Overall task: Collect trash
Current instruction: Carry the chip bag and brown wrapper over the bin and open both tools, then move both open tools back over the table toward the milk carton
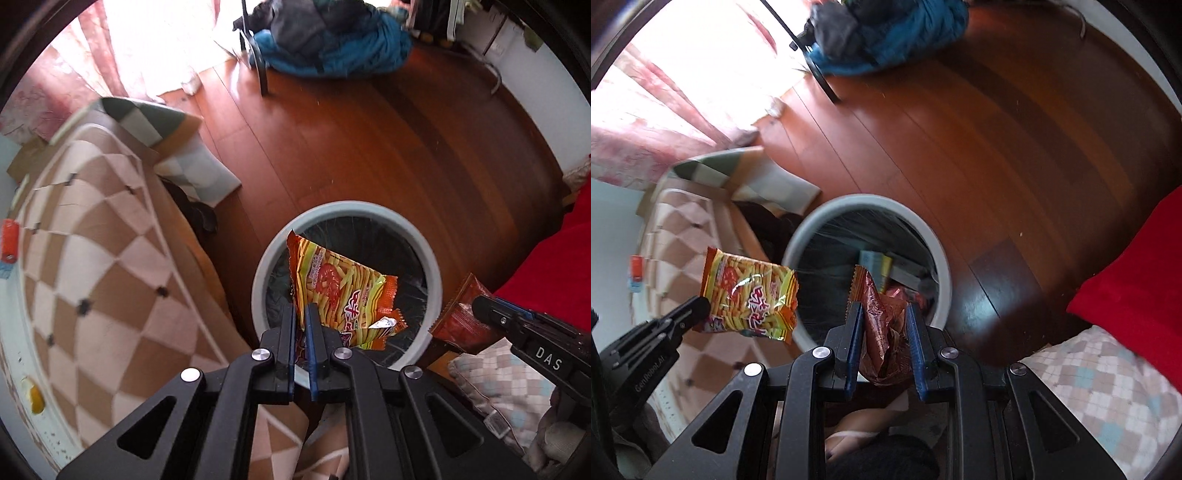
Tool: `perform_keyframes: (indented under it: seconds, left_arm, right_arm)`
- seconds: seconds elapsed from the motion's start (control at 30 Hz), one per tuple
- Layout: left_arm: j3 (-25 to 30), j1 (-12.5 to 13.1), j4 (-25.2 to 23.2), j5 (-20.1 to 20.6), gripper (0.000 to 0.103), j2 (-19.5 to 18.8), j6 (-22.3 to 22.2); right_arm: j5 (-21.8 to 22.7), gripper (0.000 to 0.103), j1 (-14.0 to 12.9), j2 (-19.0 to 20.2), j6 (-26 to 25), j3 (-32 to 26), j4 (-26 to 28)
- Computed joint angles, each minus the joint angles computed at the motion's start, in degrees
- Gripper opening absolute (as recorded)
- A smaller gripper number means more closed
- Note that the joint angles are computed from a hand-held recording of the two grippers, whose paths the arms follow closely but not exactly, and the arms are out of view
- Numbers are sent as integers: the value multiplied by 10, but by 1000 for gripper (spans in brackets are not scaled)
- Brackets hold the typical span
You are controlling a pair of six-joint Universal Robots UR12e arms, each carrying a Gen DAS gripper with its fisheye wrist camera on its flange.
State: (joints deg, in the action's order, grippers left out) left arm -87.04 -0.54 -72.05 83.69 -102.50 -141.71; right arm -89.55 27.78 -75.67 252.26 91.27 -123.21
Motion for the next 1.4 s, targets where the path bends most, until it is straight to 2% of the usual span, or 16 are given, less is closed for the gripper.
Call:
perform_keyframes:
  seconds: [0.27,0.33,0.37,0.4,0.43,0.47,0.5,0.57,0.63,0.7,0.8,0.83,0.9,1.13,1.4]
  left_arm:
    - [6,-10,-18,29,8,-23,-24]
    - [7,-8,-21,29,8,-25,-29]
    - [8,-7,-22,33,17,-25,-33]
    - [10,-6,-26,32,27,-26,-35]
    - [12,-4,-27,33,62,-27,-38]
    - [13,-3,-24,34,93,-28,-38]
    - [14,-1,-21,31,95,-27,-38]
    - [14,1,-17,31,95,-24,-38]
    - [16,4,-18,28,95,-21,-39]
    - [16,8,-19,22,96,-16,-37]
    - [15,10,-15,19,97,-9,-32]
    - [14,12,-15,18,98,-6,-31]
    - [13,14,-12,14,100,-1,-31]
    - [13,31,-14,0,101,24,-30]
    - [16,59,-24,-45,101,66,-15]
  right_arm:
    - [37,25,-20,26,-10,21,-27]
    - [45,30,-23,29,-9,25,-36]
    - [50,34,-24,30,-9,29,-43]
    - [51,44,-25,30,-9,31,-45]
    - [49,53,-24,30,-8,31,-44]
    - [44,56,-23,30,-8,30,-42]
    - [40,58,-22,28,-8,29,-35]
    - [29,62,-19,28,-11,22,-19]
    - [9,72,-14,26,-14,9,13]
    - [-4,76,-9,25,-18,-2,34]
    - [-18,97,-3,25,-25,-18,61]
    - [-25,100,0,24,-28,-25,72]
    - [-38,102,7,26,-30,-41,99]
    - [-68,103,25,20,-27,-76,144]
    - [-107,103,49,9,-12,-110,162]
